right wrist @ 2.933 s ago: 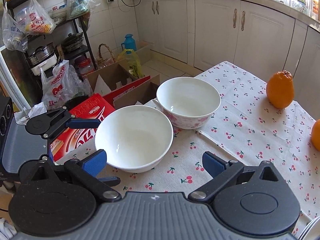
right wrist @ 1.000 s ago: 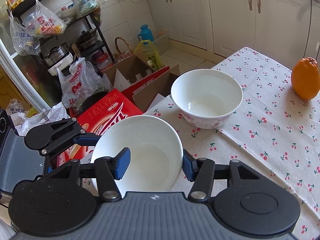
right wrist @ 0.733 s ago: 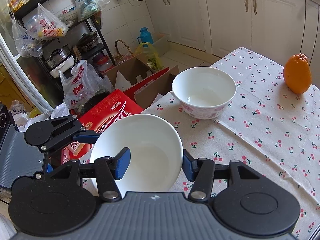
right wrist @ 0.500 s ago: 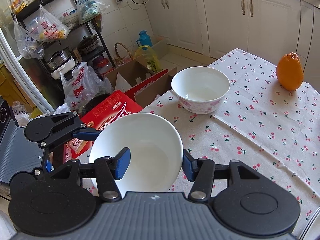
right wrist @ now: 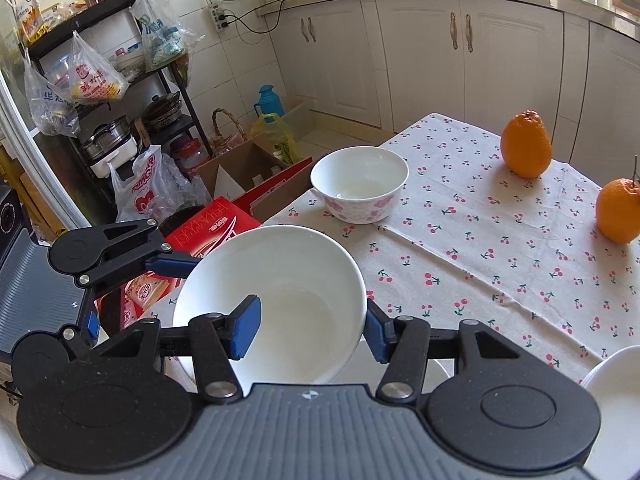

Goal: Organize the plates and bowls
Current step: 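Lower the held white bowl into the pink-flowered bowl with the right tool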

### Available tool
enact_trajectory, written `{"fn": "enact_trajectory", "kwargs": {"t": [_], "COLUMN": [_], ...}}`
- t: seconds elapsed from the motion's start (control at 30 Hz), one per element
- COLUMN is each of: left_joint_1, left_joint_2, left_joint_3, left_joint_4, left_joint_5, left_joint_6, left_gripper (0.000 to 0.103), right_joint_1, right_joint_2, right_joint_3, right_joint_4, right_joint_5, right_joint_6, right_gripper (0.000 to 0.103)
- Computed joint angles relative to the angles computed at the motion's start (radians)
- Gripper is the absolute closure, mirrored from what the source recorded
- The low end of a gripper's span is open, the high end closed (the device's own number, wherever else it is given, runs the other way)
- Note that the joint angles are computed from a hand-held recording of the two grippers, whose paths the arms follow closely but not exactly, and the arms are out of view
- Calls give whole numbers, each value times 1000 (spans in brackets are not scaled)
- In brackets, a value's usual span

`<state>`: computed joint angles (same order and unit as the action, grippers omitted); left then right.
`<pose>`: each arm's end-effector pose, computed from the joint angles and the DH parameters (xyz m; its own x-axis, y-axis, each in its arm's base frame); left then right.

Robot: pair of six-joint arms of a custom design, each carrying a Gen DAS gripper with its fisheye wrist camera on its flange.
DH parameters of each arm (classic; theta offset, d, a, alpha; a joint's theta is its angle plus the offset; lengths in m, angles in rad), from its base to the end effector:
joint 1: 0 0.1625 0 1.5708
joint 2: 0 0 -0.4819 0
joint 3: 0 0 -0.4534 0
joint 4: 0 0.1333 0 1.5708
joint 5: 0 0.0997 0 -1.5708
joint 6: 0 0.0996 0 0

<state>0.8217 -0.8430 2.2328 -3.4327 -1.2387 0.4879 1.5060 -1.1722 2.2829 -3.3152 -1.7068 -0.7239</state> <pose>-0.2421 -0.5038 0.0378 -0.4164 0.7785 -0.4697 0.9076 0.3252 -0.2656 0.0854 -0.5338 0.1799 -0.7714 -0.4245 0.4740 -0.6123 0.6980 -0.3713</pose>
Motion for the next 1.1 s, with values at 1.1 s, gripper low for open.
{"fn": "enact_trajectory", "kwargs": {"t": [1.1], "left_joint_1": [0], "left_joint_2": [93], "left_joint_3": [-70], "left_joint_4": [104], "left_joint_5": [-83], "left_joint_6": [-16], "left_gripper": [16], "right_joint_1": [-107], "right_joint_2": [-53], "right_joint_3": [90], "right_joint_4": [-108], "right_joint_5": [-10], "right_joint_6": [19], "right_gripper": [42]}}
